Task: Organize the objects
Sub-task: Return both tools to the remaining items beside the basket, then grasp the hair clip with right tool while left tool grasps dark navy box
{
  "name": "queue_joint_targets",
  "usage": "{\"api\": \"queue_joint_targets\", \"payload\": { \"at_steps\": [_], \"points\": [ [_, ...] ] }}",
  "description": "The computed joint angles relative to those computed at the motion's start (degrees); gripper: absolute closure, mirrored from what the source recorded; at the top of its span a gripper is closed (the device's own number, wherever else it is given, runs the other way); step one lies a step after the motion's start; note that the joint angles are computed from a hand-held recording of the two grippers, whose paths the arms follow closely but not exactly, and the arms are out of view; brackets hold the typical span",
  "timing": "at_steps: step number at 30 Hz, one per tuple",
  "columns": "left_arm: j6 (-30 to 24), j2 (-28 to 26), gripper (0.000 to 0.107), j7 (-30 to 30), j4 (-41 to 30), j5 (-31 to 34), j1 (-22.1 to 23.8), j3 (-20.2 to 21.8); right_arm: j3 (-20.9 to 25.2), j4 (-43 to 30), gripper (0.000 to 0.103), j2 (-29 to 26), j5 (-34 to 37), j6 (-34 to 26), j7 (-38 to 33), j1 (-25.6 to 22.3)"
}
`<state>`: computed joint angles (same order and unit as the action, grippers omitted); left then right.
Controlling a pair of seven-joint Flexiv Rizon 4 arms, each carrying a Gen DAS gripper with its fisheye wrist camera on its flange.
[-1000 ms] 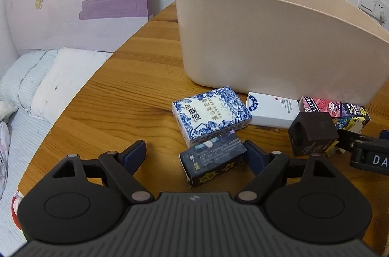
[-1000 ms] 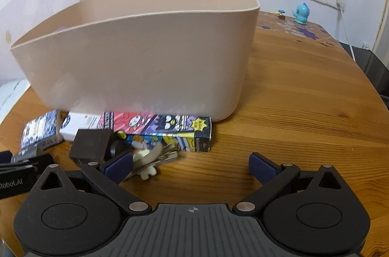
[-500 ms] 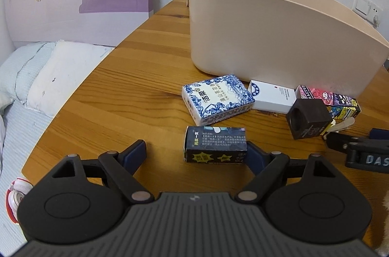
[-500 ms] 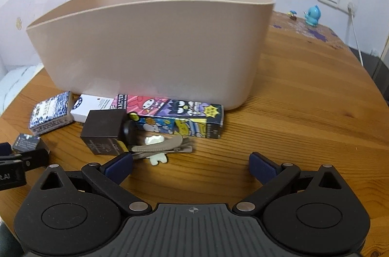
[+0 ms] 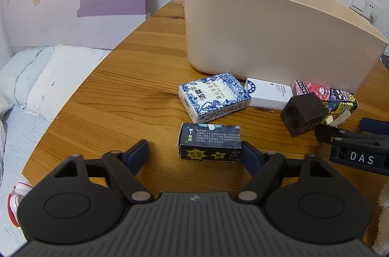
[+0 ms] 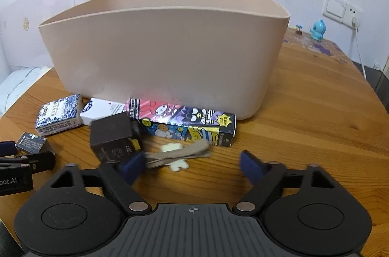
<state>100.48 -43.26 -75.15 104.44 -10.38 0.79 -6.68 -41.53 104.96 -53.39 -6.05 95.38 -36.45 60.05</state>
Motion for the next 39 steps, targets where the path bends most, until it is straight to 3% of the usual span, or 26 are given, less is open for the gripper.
{"api": "queue_joint_targets", "payload": {
  "at_steps": [4,9,19,31,39],
  "points": [
    [0.85,-0.14,0.04,0.52,0.22,0.88,1.32,-1.44,-0.98,0.58,0.049,0.01,0.34,0.15,0.23,0.71],
    [2.09,-0.57,0.054,0.63,0.32,1.73,2.9,-3.07,-1.31,1.28,0.049,0.06,0.93,0.86,-0.69,1.23],
    [1.77,-0.59,0.055,1.01,1.04,3.68,7.79,-8.21,-1.83,3.89,0.049,2.21,1.73,1.6,-2.68,2.43],
    [8.24,2.31,0.055,0.52,3.62,8.84,10.52,-10.59,-10.23,7.13,0.049,2.97,10.52,7.42,-8.39,9.81],
    [10.48,3.08,0.055,-0.5,-0.41,12.26,11.08,-11.7,-16.19,4.61,0.049,1.08,16.37,9.23,-11.82,12.06]
  ]
}}
